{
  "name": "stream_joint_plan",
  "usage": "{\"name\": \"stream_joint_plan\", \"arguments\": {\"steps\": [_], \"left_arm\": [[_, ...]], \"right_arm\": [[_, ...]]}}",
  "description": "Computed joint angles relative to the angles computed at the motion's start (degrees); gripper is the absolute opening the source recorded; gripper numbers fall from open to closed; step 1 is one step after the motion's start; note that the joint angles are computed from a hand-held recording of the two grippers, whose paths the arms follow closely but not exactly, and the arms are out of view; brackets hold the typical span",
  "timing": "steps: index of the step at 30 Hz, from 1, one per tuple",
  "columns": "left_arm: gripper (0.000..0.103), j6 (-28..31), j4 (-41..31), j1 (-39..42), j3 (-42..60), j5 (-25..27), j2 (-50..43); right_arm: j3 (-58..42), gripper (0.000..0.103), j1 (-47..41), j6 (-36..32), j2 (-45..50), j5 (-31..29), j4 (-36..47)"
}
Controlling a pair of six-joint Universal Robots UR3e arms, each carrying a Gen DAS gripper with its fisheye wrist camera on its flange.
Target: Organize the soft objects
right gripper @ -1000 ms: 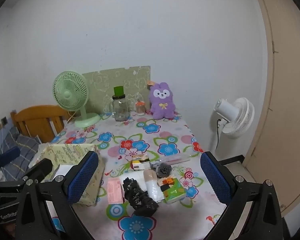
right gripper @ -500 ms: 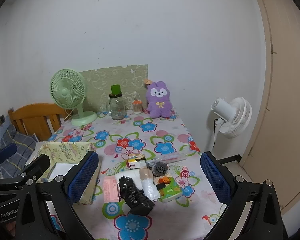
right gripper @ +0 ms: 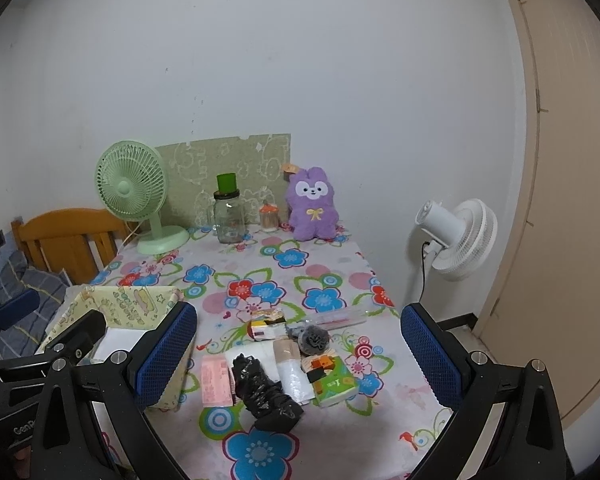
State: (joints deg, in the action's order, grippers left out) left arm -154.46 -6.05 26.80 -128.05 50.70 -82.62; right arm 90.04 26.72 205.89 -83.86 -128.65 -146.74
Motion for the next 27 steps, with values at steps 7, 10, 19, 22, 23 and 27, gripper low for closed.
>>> {"name": "stream_joint_plan", "arguments": {"steps": [7,10,19,22,23,27], "left_arm": [[0.094,0.18,-2.29,0.27,1.06,-0.28,-0.1],[0.095,0.06,-2.58,0.52,1.13,-0.33,0.04],[0.095,0.51,-3.15,0.94,1.26,-0.67,0.46],[0.095,0.58,-2.95,1.0,1.18,-0.4,0.72],[0.095,0.67,-2.96,1.14,1.11,-0.5,0.82],[0.095,0.87,-3.31,1.35,1.07,-0.67,1.1]], "right_arm": [[-0.18,0.103,0.05,0.15,0.46,0.77,0.03],[0.13,0.103,-0.1,0.28,0.3,1.31,-0.34],[0.27,0.103,-0.39,0.46,0.34,1.9,-0.52],[0.24,0.103,-0.3,0.56,0.35,1.85,-0.42],[0.21,0.103,-0.28,0.59,0.37,1.78,-0.4],[0.09,0.103,-0.26,0.5,0.42,1.73,-0.36]]}}
